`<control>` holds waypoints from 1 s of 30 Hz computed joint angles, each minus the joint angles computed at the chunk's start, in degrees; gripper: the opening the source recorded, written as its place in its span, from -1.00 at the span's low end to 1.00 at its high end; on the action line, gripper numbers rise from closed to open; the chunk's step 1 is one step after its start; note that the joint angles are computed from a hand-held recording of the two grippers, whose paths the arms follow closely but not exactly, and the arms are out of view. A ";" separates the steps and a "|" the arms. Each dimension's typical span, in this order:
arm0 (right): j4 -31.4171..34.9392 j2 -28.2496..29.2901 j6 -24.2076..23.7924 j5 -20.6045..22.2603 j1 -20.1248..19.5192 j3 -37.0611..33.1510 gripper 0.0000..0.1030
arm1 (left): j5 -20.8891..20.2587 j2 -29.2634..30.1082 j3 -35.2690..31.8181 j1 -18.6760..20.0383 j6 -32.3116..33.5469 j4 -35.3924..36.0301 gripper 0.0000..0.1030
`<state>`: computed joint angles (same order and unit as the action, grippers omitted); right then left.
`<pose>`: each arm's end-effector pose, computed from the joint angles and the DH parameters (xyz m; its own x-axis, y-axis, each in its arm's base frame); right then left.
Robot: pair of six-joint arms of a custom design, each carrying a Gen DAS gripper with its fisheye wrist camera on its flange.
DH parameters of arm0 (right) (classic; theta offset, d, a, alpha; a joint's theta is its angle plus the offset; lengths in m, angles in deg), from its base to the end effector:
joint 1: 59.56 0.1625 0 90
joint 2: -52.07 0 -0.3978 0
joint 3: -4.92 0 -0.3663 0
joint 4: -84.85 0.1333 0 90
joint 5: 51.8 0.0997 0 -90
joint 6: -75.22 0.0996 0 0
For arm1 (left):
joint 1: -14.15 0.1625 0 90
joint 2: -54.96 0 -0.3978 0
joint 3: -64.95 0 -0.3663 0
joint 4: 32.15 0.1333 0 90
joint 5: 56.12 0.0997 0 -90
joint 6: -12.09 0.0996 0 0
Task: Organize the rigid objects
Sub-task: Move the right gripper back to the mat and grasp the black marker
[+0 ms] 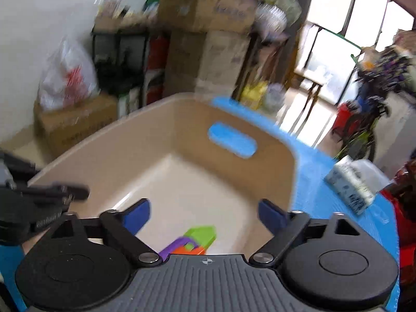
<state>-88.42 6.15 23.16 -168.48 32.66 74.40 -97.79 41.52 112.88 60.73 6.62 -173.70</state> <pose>0.1172 -0.7356 0.3431 -0.5428 -0.1806 0.8202 -0.7280 0.5881 -0.3523 -0.4015 -0.7264 0.0135 -0.6933 0.2303 -0.6829 0.5937 0.7196 -0.3601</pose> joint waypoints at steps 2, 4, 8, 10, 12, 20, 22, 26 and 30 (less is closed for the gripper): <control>-5.77 -1.58 0.04 2.97 -0.53 2.54 0.91 | 0.03 0.01 -0.03 0.00 0.01 0.03 -0.93; -9.03 -3.21 1.05 4.68 -1.05 4.14 0.92 | 0.03 0.02 -0.02 -0.01 -0.02 0.04 -0.93; -14.53 -5.83 2.73 5.96 -2.21 5.78 0.95 | 0.01 0.00 -0.03 0.01 0.02 0.02 -0.93; -15.55 -6.92 3.16 5.35 -2.89 6.10 0.95 | 0.00 0.02 -0.03 0.00 -0.02 0.03 -0.93; -16.36 -7.53 3.31 4.34 -3.69 6.27 0.95 | 0.01 0.01 -0.05 0.00 -0.02 0.05 -0.93; -15.12 -9.26 7.12 -0.28 -8.28 8.25 0.95 | -0.02 -0.01 -0.05 0.01 0.03 0.08 -0.93; -13.77 -8.97 8.35 -0.77 -9.24 7.74 0.95 | 0.01 0.02 -0.06 -0.02 0.05 0.09 -0.93; -11.19 -8.61 10.84 -0.93 -10.57 7.41 0.95 | -0.08 -0.09 0.07 0.00 0.01 0.04 -0.93; -9.17 -8.15 12.27 -1.36 -11.63 7.30 0.87 | -0.48 -0.20 0.01 0.21 -0.01 0.06 -0.93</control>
